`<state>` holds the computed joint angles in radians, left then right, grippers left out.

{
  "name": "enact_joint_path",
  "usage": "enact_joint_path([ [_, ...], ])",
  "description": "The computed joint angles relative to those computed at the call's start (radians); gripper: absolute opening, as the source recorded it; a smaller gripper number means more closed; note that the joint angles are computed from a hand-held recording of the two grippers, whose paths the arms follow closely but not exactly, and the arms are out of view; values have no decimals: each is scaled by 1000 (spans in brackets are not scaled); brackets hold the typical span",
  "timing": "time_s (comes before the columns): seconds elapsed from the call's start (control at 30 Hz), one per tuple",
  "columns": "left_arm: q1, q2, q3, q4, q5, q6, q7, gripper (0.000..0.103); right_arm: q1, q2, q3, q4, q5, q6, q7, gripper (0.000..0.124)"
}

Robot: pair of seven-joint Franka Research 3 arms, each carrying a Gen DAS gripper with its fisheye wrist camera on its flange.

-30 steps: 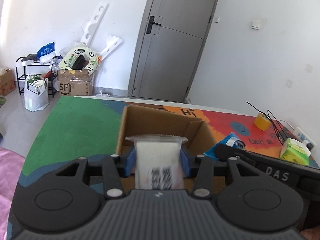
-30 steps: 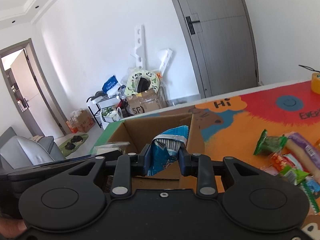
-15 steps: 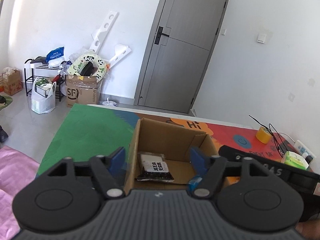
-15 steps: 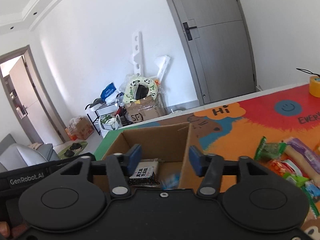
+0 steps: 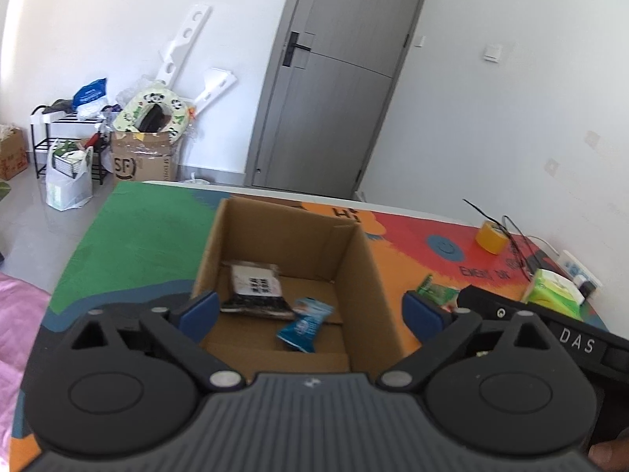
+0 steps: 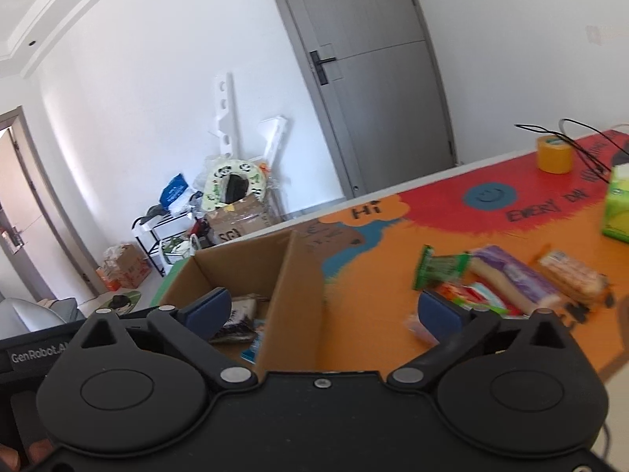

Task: Organize snacks
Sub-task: 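Move both tools back toward the remaining snack pile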

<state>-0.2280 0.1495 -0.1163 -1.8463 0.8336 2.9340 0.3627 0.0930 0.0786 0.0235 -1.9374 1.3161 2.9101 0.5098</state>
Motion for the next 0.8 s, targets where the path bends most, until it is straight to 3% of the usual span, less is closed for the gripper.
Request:
enact_joint_path([
  [0.43,-33,14,-31,19,-82,21,102,103,-44,-95,-67,-104,5,18,-24,103],
  [0.57,-47,27,-35,42,-107,18,137,103,-57,-117,-89,-134,-83,32,45,103],
  [0.8,-78,58,-35,82,-130,14,171,103,-85,-133,-126,-147,-50,-24,34,103],
])
